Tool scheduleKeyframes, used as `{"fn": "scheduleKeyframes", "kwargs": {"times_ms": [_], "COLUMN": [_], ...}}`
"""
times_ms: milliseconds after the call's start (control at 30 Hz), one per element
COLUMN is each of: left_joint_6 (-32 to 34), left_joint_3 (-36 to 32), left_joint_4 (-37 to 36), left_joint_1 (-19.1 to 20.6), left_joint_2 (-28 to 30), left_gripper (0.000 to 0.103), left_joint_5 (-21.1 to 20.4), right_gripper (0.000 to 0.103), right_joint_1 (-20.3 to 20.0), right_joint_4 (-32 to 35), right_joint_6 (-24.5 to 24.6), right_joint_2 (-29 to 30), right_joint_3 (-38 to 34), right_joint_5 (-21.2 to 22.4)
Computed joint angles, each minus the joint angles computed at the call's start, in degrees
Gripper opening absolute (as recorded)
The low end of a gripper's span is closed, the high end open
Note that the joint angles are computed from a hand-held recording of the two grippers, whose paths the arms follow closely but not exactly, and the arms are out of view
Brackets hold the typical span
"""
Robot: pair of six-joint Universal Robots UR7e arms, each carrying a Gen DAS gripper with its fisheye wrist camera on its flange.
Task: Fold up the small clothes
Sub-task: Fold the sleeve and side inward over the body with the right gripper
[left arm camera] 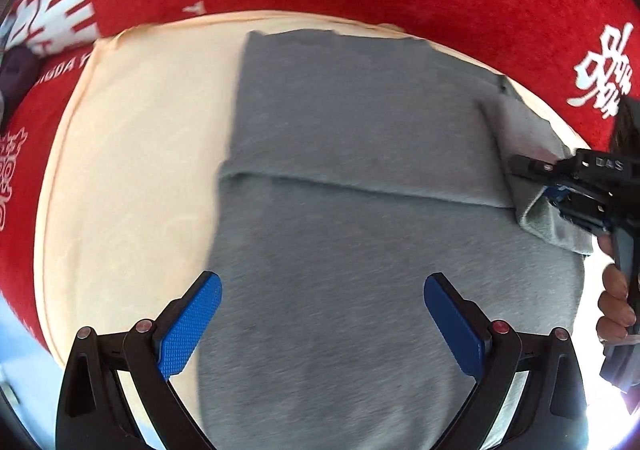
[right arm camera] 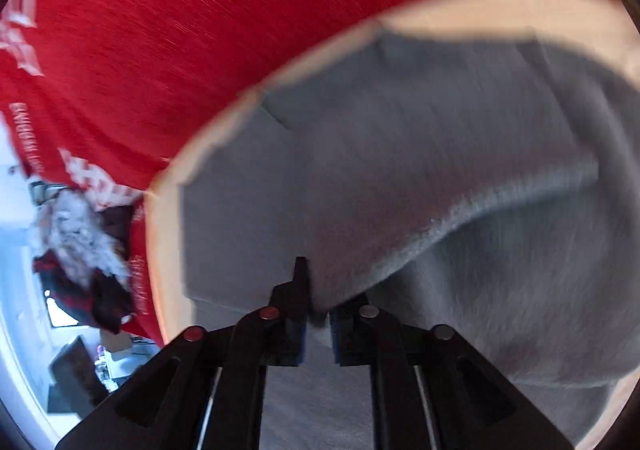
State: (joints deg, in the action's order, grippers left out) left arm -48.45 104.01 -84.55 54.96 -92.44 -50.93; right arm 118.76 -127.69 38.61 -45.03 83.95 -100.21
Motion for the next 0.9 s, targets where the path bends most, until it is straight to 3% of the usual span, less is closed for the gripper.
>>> {"fn": "scheduleKeyframes", "kwargs": {"times_ms": [67, 200, 233, 267, 300, 400, 533, 633, 700, 767, 800, 867, 900], "left_joint_6": [-0.3, -0.79, -0.88, -0.89, -1.1, -1.02, -1.63, -1.8, -1.24, 0.08, 1.19, 2.99, 4.24], "left_joint_3": [0.47, 0.84, 0.87, 0.82, 0.84, 0.9, 0.78, 0.62, 0.64, 0.55, 0.53, 0.29, 0.16], "left_joint_4": [0.26, 0.99, 1.28, 1.86, 2.19, 2.78, 4.02, 3.55, 2.62, 0.89, -1.04, -4.39, -6.88], "left_joint_1": [0.52, 1.67, 1.84, 1.9, 1.73, 1.65, 2.1, 2.46, 2.74, 3.15, 3.47, 4.11, 4.55], "left_joint_2": [-1.02, -2.91, -3.42, -4.16, -4.52, -5.59, -6.49, -6.69, -6.88, -6.79, -6.66, -6.06, -5.54], "left_gripper": [0.102, 0.102, 0.102, 0.102, 0.102, 0.102, 0.102, 0.102, 0.102, 0.102, 0.102, 0.102, 0.102], "left_joint_5": [0.08, -0.18, -0.19, -0.18, -0.18, 0.04, 0.09, 0.15, -0.14, -0.99, -1.79, -3.25, -4.42], "right_gripper": [0.042, 0.042, 0.031, 0.006, 0.006, 0.006, 0.006, 0.007, 0.01, 0.011, 0.013, 0.032, 0.036], "right_joint_1": [0.09, -0.88, -1.19, -1.15, -0.89, 1.62, 5.79, 8.02, 8.31, 8.74, 8.91, 8.97, 8.83], "right_joint_4": [-4.78, -12.82, -13.49, -13.27, -12.35, -8.98, 2.54, 11.46, 18.5, 22.88, 21.47, 19.42, 18.51], "right_joint_6": [3.4, 10.76, 12.49, 12.96, 12.5, 3.49, -11.18, -18.46, -19.85, -20.25, -20.74, -19.3, -17.78], "right_joint_2": [-2.2, -4.9, -4.6, -3.87, -2.85, 2.56, 11.98, 17.53, 19.6, 19.27, 18.07, 15.11, 13.66], "right_joint_3": [3.2, 7.09, 6.86, 5.8, 4.06, -4.43, -18.0, -24.04, -26.18, -24.82, -22.99, -19.3, -17.65], "right_joint_5": [-0.99, -3.71, -4.2, -4.95, -5.74, -6.74, -5.99, -6.43, -6.07, -8.38, -8.33, -8.14, -7.83]}}
